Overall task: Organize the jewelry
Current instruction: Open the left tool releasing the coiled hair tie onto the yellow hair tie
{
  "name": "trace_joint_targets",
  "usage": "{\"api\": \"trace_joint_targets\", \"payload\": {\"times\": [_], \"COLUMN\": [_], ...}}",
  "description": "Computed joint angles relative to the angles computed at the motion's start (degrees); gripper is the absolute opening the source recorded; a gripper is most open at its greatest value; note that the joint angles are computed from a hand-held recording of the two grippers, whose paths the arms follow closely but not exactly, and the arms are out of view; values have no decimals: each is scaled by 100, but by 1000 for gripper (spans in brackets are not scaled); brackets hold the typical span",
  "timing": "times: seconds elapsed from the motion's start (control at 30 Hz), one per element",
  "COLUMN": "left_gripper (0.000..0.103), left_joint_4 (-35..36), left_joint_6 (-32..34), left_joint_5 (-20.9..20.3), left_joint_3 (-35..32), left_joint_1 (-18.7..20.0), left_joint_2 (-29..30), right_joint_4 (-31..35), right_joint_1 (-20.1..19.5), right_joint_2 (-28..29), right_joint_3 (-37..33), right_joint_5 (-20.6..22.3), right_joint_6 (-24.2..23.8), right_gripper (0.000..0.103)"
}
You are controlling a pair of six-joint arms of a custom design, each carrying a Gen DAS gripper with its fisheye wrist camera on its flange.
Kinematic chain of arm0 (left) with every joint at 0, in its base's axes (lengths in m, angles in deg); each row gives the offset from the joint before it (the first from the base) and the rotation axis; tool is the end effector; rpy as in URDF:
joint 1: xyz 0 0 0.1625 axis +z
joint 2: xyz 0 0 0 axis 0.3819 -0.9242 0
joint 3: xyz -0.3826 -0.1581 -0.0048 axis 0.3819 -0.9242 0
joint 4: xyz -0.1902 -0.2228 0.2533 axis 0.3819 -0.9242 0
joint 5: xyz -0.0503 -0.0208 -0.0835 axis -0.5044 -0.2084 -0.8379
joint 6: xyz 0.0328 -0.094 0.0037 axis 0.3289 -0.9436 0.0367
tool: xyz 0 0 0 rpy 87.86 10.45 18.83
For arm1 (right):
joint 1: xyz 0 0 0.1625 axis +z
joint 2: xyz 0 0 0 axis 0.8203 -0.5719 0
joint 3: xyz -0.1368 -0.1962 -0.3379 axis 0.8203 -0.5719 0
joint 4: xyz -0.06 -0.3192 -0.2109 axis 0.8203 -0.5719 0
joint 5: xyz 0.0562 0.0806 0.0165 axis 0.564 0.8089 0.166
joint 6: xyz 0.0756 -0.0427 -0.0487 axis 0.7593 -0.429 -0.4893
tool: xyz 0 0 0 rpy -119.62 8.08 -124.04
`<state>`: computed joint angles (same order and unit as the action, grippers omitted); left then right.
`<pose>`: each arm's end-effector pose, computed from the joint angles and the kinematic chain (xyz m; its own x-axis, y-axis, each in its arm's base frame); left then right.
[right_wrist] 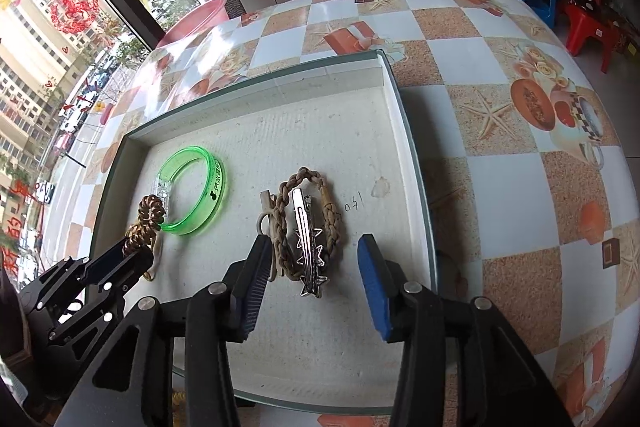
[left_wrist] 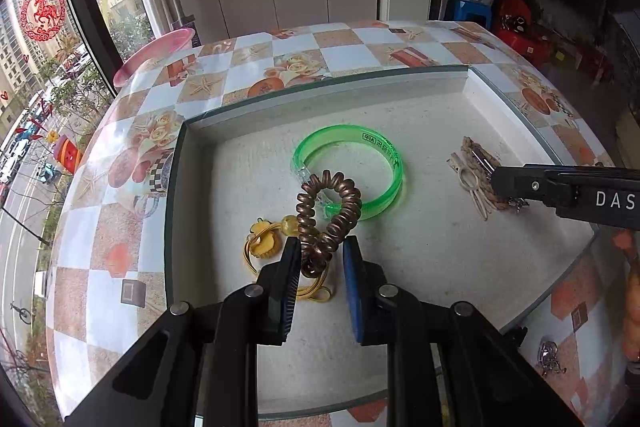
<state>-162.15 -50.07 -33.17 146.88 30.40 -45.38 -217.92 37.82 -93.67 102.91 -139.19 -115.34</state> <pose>-0.1826 -0.6056 0.1055 -0.6548 -0.1452 -0.7417 0.3384 0.8211 -0.4595 0.1362 -0.6992 0.1111 -0.8218 -0.3749 0.4291 -0.4737 0.8680 -0.1488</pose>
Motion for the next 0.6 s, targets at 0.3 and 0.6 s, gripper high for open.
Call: {"api": "trace_joint_targets", "payload": {"times": [0.3,0.6], "left_gripper": [34,103], "left_joint_4": [-4,-367], "left_joint_6": [-25,-293], "left_joint_5": [15,356], "left_joint_3": [41,272], "left_joint_1": [-145,-278], "left_joint_2": [-109,-236], "right_joint_4": [-8,-112], "right_joint_1": [51,36], "right_joint_2": [-251,-510], "right_joint_3": [199,408], "right_joint_5": [388,633], "right_joint_6": [137,316], "right_gripper": [52,53]}}
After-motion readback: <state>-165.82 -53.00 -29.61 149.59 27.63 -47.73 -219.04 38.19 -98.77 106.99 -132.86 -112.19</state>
